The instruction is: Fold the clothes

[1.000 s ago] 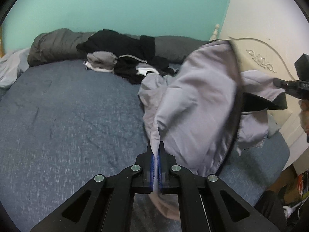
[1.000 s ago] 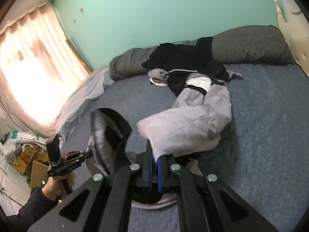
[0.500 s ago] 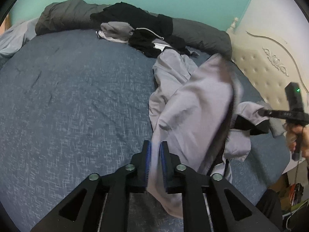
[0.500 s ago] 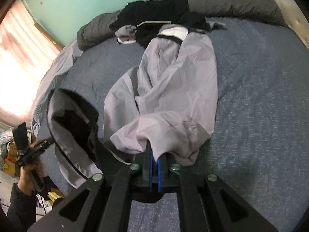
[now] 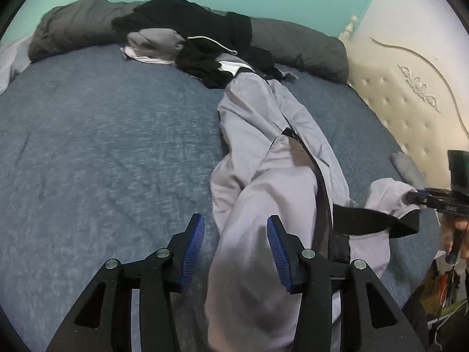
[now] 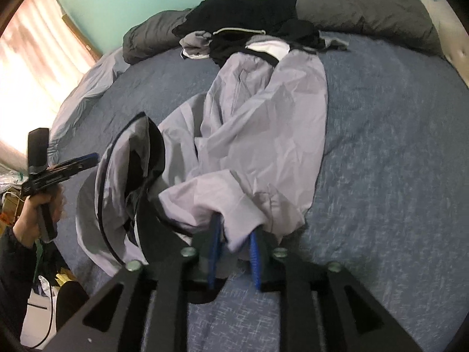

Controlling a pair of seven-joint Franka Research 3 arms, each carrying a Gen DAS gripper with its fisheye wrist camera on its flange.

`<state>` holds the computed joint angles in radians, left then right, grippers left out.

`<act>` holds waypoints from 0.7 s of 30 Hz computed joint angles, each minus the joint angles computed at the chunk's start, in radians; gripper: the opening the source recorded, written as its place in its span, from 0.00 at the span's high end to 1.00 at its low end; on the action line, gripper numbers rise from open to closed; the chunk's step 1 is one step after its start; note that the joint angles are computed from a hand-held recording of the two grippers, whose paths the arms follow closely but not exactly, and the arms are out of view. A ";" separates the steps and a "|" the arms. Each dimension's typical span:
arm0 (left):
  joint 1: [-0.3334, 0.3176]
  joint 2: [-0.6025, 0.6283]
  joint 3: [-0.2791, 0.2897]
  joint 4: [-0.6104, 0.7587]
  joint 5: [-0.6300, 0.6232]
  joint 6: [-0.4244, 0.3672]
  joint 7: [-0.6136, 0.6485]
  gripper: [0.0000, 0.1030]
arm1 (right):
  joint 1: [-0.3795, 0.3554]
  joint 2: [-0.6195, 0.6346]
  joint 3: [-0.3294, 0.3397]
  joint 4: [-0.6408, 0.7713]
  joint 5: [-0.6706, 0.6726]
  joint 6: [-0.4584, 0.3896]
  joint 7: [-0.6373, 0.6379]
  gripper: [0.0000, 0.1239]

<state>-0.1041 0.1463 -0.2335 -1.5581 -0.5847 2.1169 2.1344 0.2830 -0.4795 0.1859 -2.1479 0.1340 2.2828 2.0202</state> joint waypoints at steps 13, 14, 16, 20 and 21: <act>0.023 0.164 -0.054 0.174 -0.010 -0.118 -0.018 0.50 | -0.023 0.066 -0.006 0.053 -0.072 -0.044 0.002 0.59; 0.026 0.165 -0.056 0.176 -0.014 -0.122 -0.011 0.50 | -0.027 0.057 -0.009 0.047 -0.077 -0.052 0.008 0.59; 0.022 0.176 -0.057 0.191 -0.001 -0.121 -0.007 0.50 | -0.035 0.037 -0.017 0.031 -0.078 -0.056 0.014 0.59; 0.025 0.220 -0.066 0.251 -0.009 -0.144 -0.034 0.50 | -0.001 0.048 -0.061 0.015 0.025 0.011 -0.076 0.52; 0.026 0.232 -0.070 0.267 -0.008 -0.158 -0.042 0.50 | 0.003 0.062 -0.060 0.025 0.032 0.012 -0.099 0.52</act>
<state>-0.0784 0.3787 -0.3030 -1.2907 -0.5932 1.9586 2.0927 0.2857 -0.4177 0.1259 -2.1226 0.1665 2.2951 1.9213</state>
